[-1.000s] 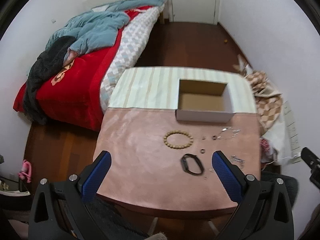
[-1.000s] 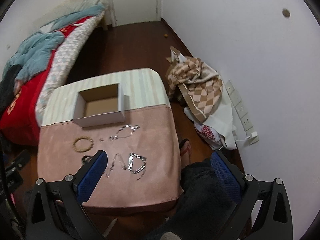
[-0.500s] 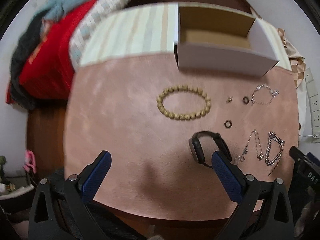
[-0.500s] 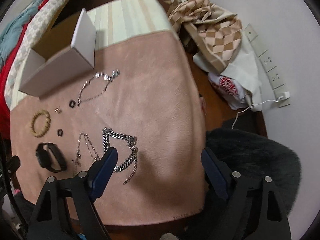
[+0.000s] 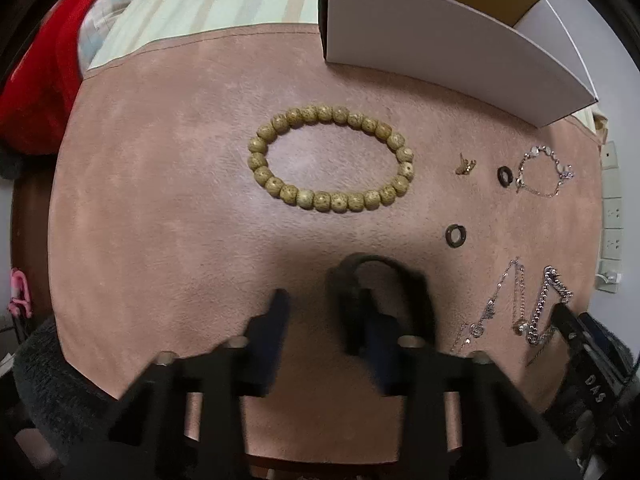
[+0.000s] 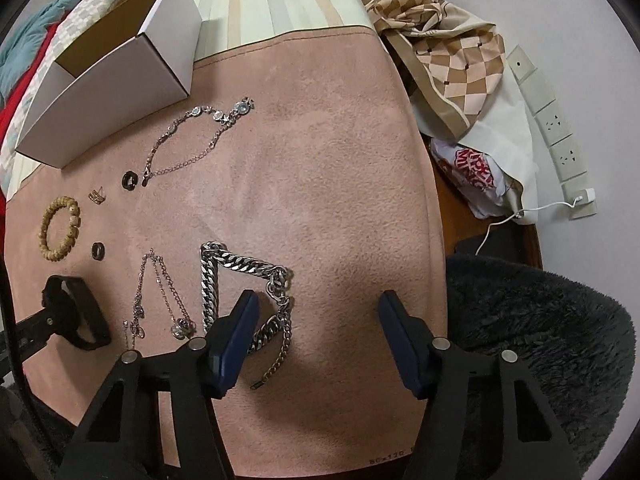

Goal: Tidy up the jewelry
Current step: 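Grasp the black watch band with the left tool while the right tool grasps the chunky silver chain bracelet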

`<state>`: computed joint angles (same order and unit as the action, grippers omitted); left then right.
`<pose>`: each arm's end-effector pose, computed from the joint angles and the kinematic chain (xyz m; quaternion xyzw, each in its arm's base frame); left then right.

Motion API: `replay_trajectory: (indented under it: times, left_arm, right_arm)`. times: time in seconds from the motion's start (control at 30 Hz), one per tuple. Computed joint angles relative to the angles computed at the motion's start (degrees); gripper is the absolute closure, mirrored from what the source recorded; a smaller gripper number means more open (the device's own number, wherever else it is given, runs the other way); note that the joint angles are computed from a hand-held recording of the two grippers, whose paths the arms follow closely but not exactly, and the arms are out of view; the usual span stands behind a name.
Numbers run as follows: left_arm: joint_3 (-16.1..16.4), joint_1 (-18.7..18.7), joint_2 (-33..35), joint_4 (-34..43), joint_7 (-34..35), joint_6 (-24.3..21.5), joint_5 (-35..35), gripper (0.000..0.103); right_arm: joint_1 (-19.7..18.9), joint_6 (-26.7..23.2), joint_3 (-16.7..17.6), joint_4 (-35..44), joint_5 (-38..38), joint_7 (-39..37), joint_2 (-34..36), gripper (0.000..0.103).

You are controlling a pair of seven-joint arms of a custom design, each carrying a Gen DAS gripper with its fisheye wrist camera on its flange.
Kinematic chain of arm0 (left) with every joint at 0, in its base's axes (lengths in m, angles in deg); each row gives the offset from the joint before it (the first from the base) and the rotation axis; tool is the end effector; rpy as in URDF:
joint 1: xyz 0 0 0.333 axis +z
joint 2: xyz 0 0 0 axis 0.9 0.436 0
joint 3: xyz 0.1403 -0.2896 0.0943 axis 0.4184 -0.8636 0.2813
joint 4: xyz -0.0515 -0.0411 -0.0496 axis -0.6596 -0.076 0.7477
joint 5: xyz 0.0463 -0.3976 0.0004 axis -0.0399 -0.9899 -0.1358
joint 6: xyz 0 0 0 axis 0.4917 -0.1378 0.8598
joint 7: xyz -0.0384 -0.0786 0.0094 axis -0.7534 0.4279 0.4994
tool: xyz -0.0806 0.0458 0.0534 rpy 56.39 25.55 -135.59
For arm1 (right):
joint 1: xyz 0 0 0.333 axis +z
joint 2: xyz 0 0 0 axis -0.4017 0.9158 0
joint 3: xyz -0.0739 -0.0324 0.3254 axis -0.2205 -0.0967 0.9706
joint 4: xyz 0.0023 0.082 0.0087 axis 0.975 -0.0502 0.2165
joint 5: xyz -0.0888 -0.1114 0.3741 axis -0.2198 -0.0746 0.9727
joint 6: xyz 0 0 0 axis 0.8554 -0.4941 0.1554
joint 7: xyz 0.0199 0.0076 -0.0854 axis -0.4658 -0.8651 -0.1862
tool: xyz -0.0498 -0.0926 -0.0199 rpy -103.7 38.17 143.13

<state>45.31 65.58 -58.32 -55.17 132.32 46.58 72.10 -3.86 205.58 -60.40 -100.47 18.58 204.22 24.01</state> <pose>0.6564 -0.0427 0.4928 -0.6425 0.7661 -0.0129 0.0094 0.5826 0.2417 0.4806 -0.5186 0.8519 -0.0641 0.0333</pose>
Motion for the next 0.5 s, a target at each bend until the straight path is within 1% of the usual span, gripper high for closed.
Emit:
replay_trajectory:
  times: [0.03, 0.07, 0.1, 0.13, 0.17, 0.2, 0.33, 0.4, 0.47, 0.5]
  left_arm:
    - [-0.1, 0.1, -0.6, -1.1, 0.8, 1.5, -0.2, 0.086]
    - [-0.2, 0.2, -1.2, -2.3, 1.6, 2.6, -0.4, 0.092]
    - [-0.1, 0.1, -1.8, -3.2, 1.8, 3.3, 0.0, 0.092]
    - [-0.1, 0.1, -2.7, -4.8, 2.3, 4.9, 0.4, 0.093]
    - [0.0, 0.1, -3.4, -5.9, 2.6, 5.9, 0.8, 0.093]
    - [0.0, 0.0, -4.2, -7.2, 2.8, 6.9, 1.3, 0.093]
    - [0.3, 0.4, -7.4, -11.2, 4.4, 10.1, 1.1, 0.093]
    - [0.2, 0.3, -8.6, -11.2, 4.8, 9.7, 0.6, 0.093]
    - [0.0, 0.2, -8.3, -8.8, 4.9, 8.1, -0.5, 0.093]
    - [0.0, 0.3, -8.9, -8.8, 5.4, 8.2, -1.2, 0.093]
  right_arm:
    - [0.1, 0.3, 0.0, -0.3, -0.6, 0.4, -0.2, 0.046]
    - [0.3, 0.9, -0.1, -0.6, -1.4, 0.8, -0.4, 0.055]
    - [0.4, 1.3, 0.0, -0.8, -2.0, 1.0, -0.5, 0.066]
    - [0.5, 1.7, 0.0, -0.9, -2.3, 1.0, -0.6, 0.073]
    - [0.5, 2.3, 0.1, -1.0, -2.2, 0.6, -0.7, 0.088]
    - [0.3, 3.0, 0.2, -1.2, -1.4, -0.1, -0.8, 0.097]
    - [-0.3, 7.2, 0.4, -3.4, 1.8, -0.8, -2.2, 0.097]
    - [-0.4, 9.2, 0.5, -4.3, 2.7, -0.4, -3.3, 0.098]
    - [-0.5, 11.0, 0.6, -5.0, 3.7, -0.6, -4.5, 0.098]
    - [-0.6, 11.7, 0.7, -5.1, 3.7, -0.6, -4.9, 0.098]
